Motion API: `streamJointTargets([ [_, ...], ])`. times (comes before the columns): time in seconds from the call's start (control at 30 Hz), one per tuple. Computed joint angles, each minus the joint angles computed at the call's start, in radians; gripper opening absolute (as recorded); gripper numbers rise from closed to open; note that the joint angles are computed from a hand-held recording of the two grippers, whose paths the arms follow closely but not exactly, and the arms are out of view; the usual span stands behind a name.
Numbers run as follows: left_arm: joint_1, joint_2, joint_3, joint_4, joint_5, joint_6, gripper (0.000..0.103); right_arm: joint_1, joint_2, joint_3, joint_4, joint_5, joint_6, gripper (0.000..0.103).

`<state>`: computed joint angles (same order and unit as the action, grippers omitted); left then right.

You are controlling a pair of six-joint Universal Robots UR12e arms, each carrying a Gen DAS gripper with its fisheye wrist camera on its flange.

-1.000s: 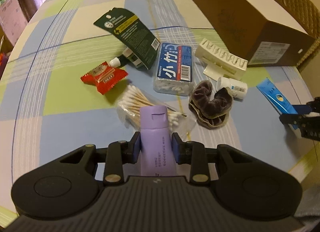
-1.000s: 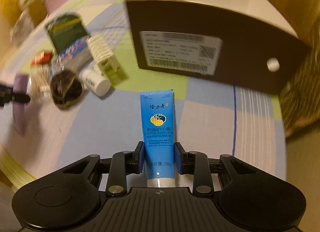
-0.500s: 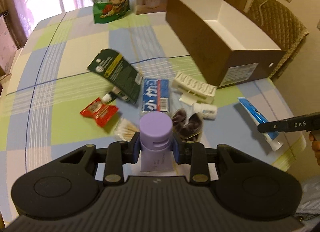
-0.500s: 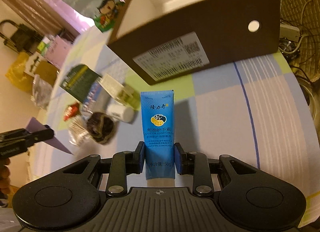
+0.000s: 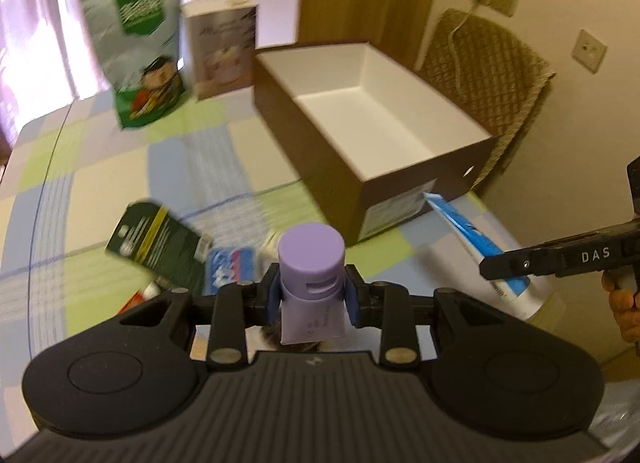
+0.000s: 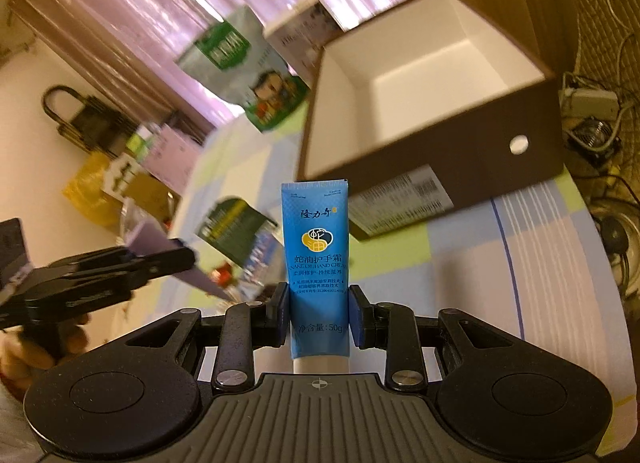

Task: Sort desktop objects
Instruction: 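Carry both tubes over the brown box and release them inside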

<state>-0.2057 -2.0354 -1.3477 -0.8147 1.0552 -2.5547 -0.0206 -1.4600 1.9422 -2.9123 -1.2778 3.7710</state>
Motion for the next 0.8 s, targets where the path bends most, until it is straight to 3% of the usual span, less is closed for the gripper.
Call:
streamJointTargets([
  [0.27,-0.030,-0.021,0.042,0.061,-0.072,-0.006,0.027,-0.025,-0.014,-0.013,-0.058,-0.018,-0.019,0.032],
  [0.63,-0.069,-0.061,0.116,0.111,-0.107,-0.029,0.027,-0.070,0.005,-0.064,-0.072,-0.044,-0.072,0.032],
  [0.8,-0.090,-0.088,0.165,0.111,-0.109,-0.035,0.027,-0.088,0.035,-0.114,-0.042,-0.055,-0.146,0.032],
])
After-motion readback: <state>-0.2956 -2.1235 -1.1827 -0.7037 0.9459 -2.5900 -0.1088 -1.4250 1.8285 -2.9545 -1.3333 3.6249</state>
